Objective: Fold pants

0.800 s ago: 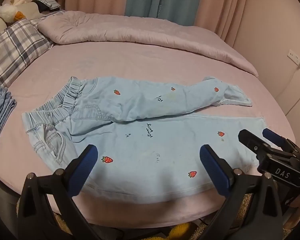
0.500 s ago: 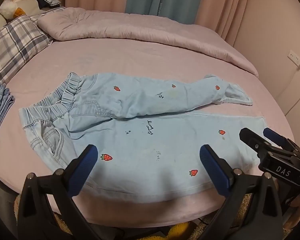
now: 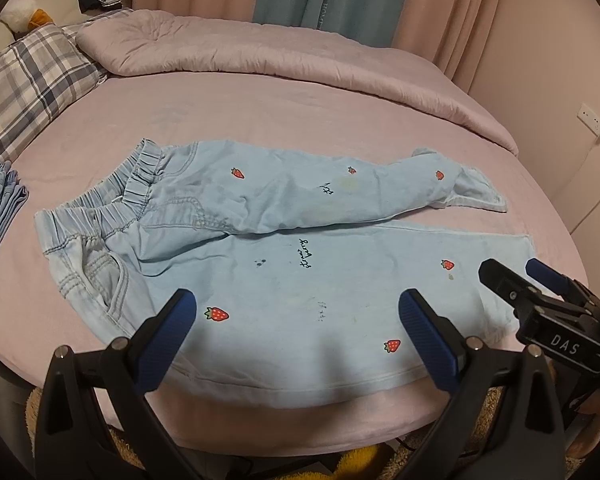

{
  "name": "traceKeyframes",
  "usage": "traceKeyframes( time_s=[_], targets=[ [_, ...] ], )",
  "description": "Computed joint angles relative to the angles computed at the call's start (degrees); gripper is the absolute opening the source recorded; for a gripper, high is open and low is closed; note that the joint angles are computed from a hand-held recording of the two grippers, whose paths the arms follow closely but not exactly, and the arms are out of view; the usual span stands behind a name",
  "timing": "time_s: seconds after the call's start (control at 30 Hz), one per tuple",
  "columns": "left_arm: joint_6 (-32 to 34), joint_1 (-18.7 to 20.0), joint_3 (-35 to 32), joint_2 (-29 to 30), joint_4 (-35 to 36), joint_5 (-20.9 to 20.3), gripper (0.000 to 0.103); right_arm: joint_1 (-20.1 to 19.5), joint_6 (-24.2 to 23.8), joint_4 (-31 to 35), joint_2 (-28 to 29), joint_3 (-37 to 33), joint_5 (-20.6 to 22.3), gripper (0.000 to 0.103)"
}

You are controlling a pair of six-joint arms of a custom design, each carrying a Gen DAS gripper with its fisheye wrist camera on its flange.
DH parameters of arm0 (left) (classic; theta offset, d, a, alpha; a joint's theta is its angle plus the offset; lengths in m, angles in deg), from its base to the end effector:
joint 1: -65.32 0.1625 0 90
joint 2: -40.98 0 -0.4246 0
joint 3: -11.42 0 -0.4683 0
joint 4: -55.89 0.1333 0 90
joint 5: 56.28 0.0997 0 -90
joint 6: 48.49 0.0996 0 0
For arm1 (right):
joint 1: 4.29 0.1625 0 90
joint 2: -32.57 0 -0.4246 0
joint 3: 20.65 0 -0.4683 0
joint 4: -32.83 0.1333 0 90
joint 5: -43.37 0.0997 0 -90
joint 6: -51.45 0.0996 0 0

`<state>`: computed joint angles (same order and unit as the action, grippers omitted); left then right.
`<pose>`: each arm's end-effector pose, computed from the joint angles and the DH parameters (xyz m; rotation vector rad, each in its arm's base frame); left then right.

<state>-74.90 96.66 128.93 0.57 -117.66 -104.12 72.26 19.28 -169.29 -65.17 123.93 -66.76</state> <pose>-0.3530 -0.4493 -0.0809 0.6587 2.4788 -0.7747 0.0056 -0.4021 0.2931 0.1088 -2.1676 1.1248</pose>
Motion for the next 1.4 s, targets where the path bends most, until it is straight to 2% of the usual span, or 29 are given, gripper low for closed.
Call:
traceKeyframes(
  time_s=[0.43,0.63,0.97,1.3,1.4],
  targets=[
    [0.2,-0.1,0.8,-1.1,-0.4,1.3,0.1,0.1,0.0,1.6,0.4,-0.4,0.5,0.102],
    [-1.0,0.0,0.6,-1.8,2.2,1.5,0.1,0.3,-0.2,1.7,0.7,-0.6,0.2,0.102],
    [-1.1,0.6,0.6,-1.4,-0.3,-0.6,0.1,0.6,0.0,1.4,1.0,-0.8,-0.2,0.102],
    [-4.1,0.5,0.1,-2.6,5.5,-0.8,0.1,-0.1,0.5,1.6,0.3,-0.6,0.2,0.102],
    [-3.2,0.1,0.3,-2.4,5.5,1.4,0.1,-0.1,0.5,1.7,0.3,-0.6,0.2,0.102]
  ],
)
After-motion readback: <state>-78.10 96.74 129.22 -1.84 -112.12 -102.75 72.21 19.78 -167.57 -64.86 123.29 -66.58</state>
